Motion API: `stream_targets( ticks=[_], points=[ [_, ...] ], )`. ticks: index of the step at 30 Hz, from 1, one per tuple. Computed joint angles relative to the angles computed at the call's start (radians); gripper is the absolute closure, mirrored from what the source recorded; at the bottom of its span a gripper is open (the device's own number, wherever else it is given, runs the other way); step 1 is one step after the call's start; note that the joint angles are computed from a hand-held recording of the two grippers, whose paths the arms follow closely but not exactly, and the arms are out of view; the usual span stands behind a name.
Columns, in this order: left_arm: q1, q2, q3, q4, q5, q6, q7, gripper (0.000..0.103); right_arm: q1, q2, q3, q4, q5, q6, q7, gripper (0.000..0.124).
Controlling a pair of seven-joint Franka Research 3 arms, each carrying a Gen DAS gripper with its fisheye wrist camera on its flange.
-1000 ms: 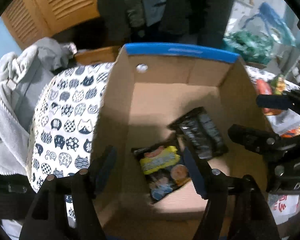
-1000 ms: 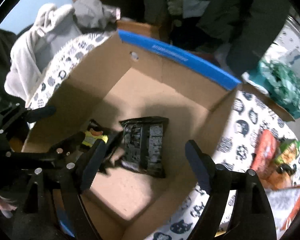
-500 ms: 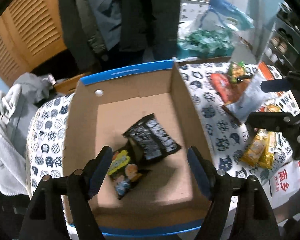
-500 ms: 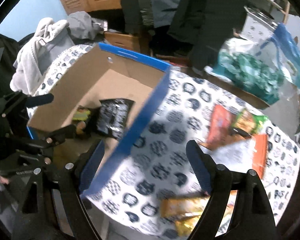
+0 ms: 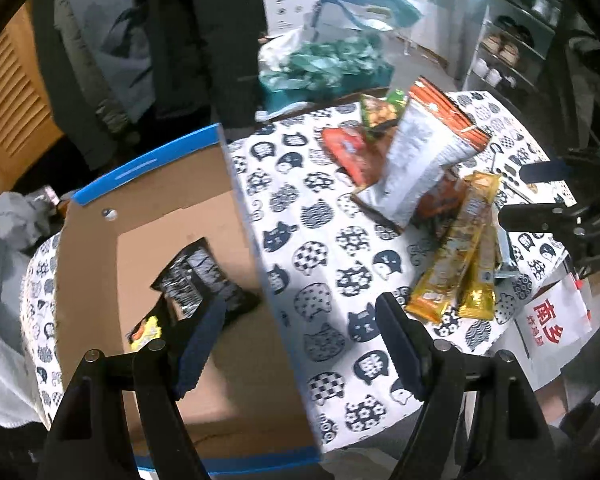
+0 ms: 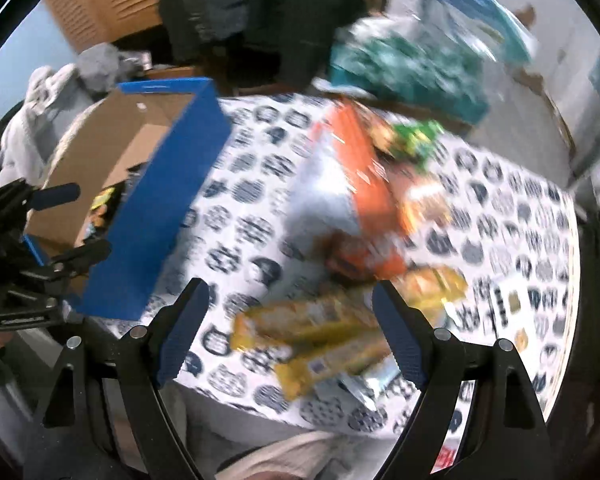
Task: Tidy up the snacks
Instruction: 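Move both tools back toward the snack pile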
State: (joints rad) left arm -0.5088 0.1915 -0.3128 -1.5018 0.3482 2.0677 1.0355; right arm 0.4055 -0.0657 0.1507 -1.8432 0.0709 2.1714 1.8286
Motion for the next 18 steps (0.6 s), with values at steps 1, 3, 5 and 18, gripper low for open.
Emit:
stream_targets(
  ticks=[1, 3, 5, 18],
  points=[
    [-0.005, 0.011, -0.003, 0.011, 0.002, -0.001, 0.001, 0.024, -0.006, -0.015, -0.005, -0.026, 0.002, 0.002, 0.014, 0.04],
    [-0.012, 0.027, -0.006, 0.027, 0.0, -0.004, 0.001, 0.024, -0.016, -0.039, -0.01, -0.066, -0.002, 0.007, 0.035, 0.04],
    [-0.018, 0.043, -0.008, 0.04, -0.01, -0.001, 0.006, 0.024, -0.028, -0.06, -0.013, -0.105, -0.004, 0.008, 0.055, 0.04],
    [-0.089, 0.169, 0.008, 0.157, 0.024, -0.063, 0.038, 0.024, -0.075, -0.094, -0.01, -0.225, -0.099, -0.009, 0.18, 0.04]
  ],
)
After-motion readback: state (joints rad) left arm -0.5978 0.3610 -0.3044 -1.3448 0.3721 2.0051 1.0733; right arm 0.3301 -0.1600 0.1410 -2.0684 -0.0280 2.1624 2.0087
